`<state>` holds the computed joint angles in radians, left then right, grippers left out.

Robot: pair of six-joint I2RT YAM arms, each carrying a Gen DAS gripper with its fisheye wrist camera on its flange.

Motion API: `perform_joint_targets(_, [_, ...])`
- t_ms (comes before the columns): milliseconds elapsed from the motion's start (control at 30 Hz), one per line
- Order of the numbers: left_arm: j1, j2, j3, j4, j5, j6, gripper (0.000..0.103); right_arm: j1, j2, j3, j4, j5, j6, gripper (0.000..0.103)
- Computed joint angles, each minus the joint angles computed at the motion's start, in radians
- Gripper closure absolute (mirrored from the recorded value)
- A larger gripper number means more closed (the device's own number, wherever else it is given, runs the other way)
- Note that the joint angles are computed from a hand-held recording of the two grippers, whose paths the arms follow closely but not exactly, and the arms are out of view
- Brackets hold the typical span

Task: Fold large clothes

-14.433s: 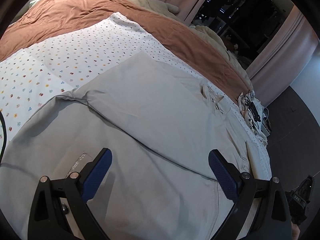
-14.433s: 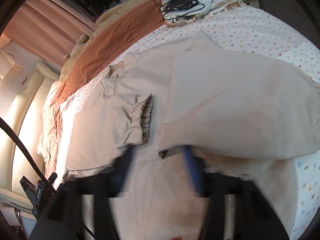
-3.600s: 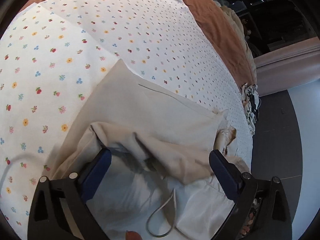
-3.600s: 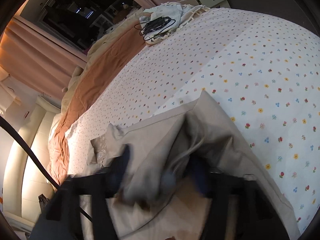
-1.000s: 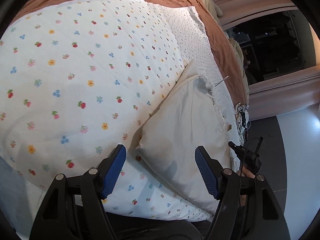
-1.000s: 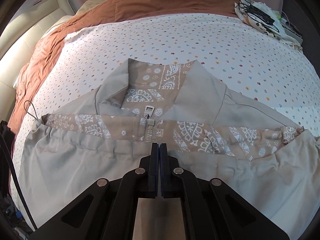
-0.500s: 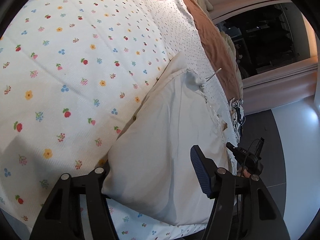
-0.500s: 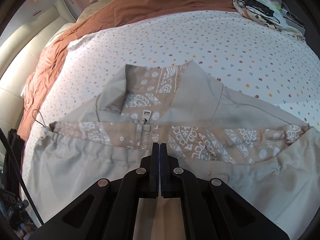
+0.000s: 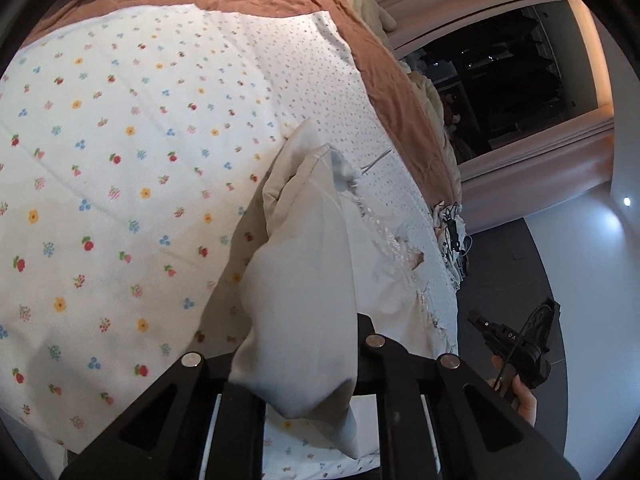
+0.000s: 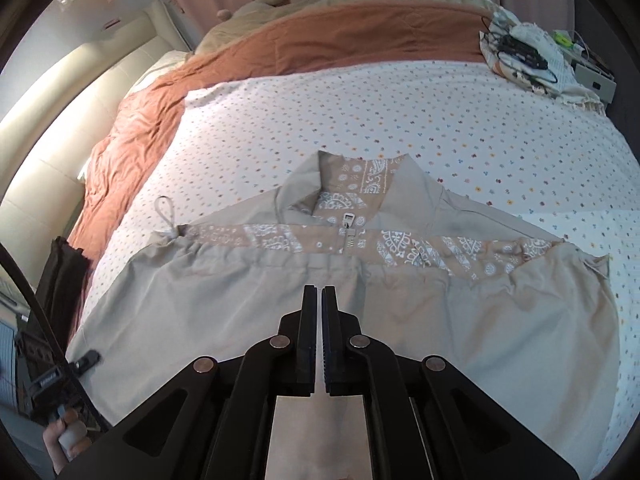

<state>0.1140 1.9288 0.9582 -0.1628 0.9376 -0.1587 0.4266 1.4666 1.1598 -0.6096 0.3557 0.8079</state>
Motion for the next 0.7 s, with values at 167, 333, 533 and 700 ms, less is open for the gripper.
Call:
perform_joint_targets(167, [-0.010,-0.093,-0.007,-0.009,0.055,-0.036,0.091,0.138,-0.110,-0.050,-0.051,0.101,0.104,0.000])
perform_joint_targets(333, [0.015,-0.177,-0.039,0.009,0.102,-0.073,0.093,0.265,-0.155,-0.091,-0.146,0.148,0.259,0.000])
perform_joint_targets(533, [0.068,-0.241,-0.040,-0.039,0.144,-0.061,0.094,0.459,-0.207,-0.145,-0.201,0.231,0.403,0.019])
perform_joint_targets(700, [0.141,-0.259,-0.013,-0.117,0.181,-0.004,0.094,0.587,-0.240,-0.209,-0.180,0.245,0.528,0.047])
